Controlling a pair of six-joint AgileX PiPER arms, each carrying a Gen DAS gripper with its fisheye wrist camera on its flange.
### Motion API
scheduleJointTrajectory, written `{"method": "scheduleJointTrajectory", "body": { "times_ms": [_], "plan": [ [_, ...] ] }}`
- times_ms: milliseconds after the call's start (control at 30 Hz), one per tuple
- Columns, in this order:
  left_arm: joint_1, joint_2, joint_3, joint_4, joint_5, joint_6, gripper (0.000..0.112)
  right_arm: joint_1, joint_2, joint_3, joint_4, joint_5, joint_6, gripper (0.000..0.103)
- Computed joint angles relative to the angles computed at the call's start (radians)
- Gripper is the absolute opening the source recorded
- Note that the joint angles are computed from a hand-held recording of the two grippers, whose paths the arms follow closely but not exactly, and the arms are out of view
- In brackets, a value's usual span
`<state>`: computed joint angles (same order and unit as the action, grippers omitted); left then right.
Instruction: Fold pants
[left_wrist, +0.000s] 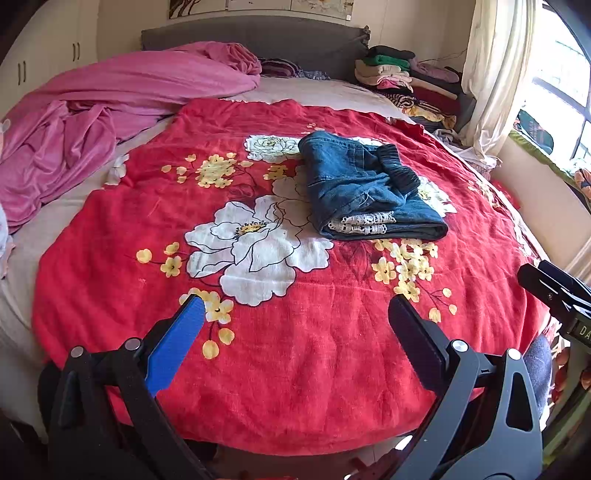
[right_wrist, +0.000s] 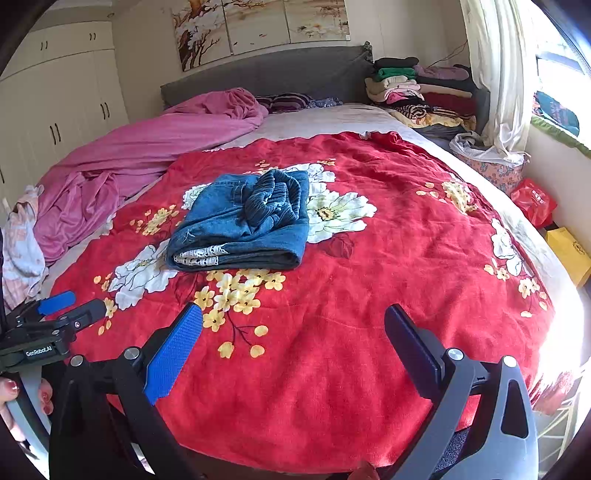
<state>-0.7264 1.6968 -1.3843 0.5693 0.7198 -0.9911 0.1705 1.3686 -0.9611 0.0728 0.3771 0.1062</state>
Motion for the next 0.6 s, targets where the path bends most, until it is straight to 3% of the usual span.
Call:
{"method": "scheduleJointTrajectory", "body": {
  "times_ms": [433,600],
  "plan": [
    [0.005,0.015,-0.021,-0.048,0.008,0.073,0.093,0.004,0.026,-0.009,-0.014,0.01,0.0,0.098],
    [-0.001,0.036,-0.053,-0.034,0.083,0.104,0.093,-0.005,0.039,-0.013,0.003,0.012,-0.025,0.098]
  ]
}}
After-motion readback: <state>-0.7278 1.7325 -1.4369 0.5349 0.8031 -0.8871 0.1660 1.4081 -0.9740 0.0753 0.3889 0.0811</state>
